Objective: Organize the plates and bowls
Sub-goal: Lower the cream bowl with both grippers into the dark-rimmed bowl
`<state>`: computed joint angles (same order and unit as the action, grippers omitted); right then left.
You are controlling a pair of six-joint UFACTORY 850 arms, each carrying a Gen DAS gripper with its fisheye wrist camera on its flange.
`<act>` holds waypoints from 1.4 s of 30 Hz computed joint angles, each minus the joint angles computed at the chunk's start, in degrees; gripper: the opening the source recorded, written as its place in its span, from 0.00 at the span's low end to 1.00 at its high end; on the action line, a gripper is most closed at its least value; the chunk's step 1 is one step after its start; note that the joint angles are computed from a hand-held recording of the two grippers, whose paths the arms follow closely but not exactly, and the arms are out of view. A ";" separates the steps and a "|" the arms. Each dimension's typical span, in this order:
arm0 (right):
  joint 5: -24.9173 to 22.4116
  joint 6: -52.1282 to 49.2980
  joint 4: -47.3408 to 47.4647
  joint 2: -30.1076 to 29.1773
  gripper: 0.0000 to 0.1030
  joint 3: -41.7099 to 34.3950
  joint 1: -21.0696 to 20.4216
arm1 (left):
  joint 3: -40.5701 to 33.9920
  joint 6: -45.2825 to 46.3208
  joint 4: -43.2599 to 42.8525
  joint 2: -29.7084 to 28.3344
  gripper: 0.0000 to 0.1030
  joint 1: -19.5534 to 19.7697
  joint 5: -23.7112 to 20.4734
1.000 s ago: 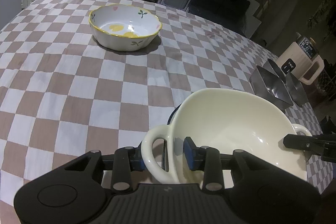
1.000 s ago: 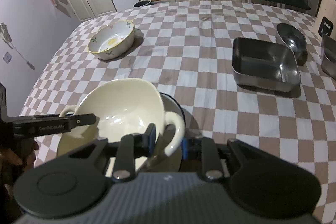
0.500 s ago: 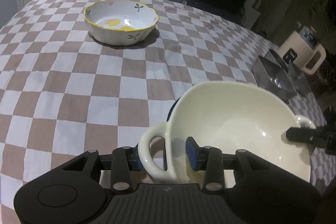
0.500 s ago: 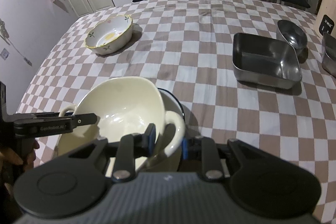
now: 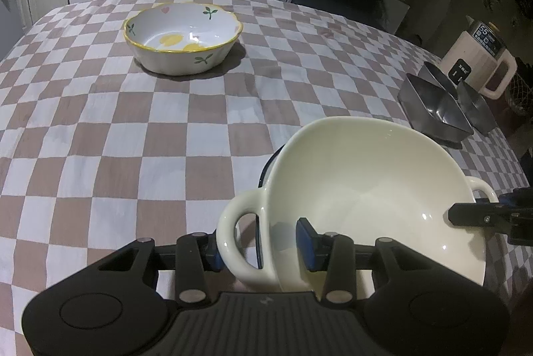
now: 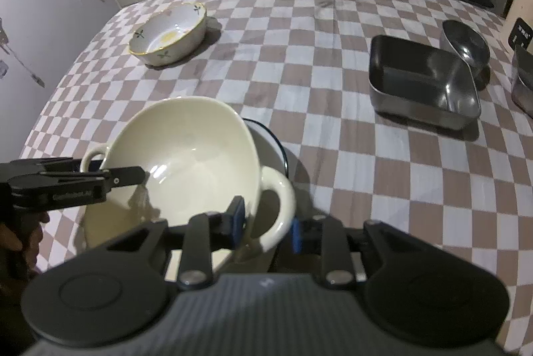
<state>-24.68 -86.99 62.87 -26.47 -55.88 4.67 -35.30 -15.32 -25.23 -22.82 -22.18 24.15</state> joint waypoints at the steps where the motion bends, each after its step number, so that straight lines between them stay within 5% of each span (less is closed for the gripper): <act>1: 0.03 -0.06 0.01 -0.03 0.32 -0.04 0.03 | -0.02 0.00 -0.01 0.00 0.41 0.00 -0.03; 22: 3.23 10.42 -7.39 -2.78 0.41 -2.28 1.73 | 0.05 -0.36 1.07 0.86 0.40 -0.05 -1.48; 42: 4.08 8.28 -5.91 -2.70 0.42 -1.95 1.92 | 0.25 -0.17 1.05 1.45 0.40 0.04 -2.89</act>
